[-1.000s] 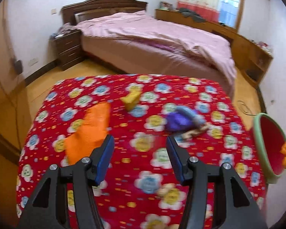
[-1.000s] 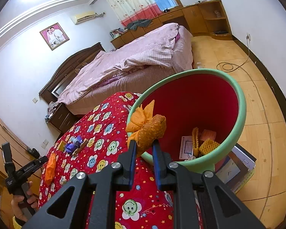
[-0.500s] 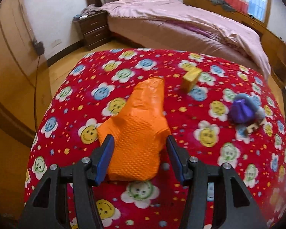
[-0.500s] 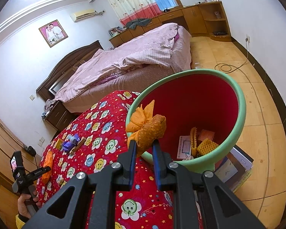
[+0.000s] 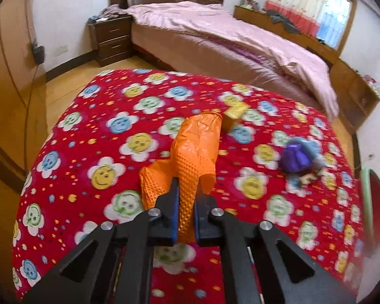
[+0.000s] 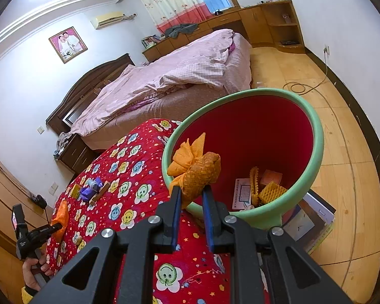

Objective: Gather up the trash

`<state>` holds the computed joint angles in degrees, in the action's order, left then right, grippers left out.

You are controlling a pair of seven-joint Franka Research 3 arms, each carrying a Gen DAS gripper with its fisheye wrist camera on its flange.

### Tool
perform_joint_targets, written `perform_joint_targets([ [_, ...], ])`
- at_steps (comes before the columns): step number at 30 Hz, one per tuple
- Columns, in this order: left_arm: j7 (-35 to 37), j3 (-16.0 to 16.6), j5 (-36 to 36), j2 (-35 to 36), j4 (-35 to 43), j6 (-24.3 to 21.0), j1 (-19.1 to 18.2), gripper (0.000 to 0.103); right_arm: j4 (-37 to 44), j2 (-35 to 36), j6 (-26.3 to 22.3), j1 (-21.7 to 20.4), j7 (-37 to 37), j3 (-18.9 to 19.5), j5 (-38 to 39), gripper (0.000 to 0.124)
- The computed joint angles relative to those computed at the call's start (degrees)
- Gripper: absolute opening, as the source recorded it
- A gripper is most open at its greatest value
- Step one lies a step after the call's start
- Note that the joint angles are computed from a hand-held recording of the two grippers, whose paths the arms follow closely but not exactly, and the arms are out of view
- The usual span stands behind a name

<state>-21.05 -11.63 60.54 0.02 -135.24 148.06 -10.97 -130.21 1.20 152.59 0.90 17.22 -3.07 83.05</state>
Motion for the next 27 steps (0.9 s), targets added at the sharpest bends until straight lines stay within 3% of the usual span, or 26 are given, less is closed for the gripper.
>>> perform_joint_targets([
  [14,-0.1,-2.1,7.5,3.1,9.3,4.7,-4.5,0.008,0.2,1.1,0.0,-1.5,-0.5,-0.8,2.0,0.019],
  [27,13.5,0.3,2.4,16.6,26.1,9.9,-11.6,0.008,2.8,4.8,2.4,-3.6,0.7,-0.7,2.5,0.025],
])
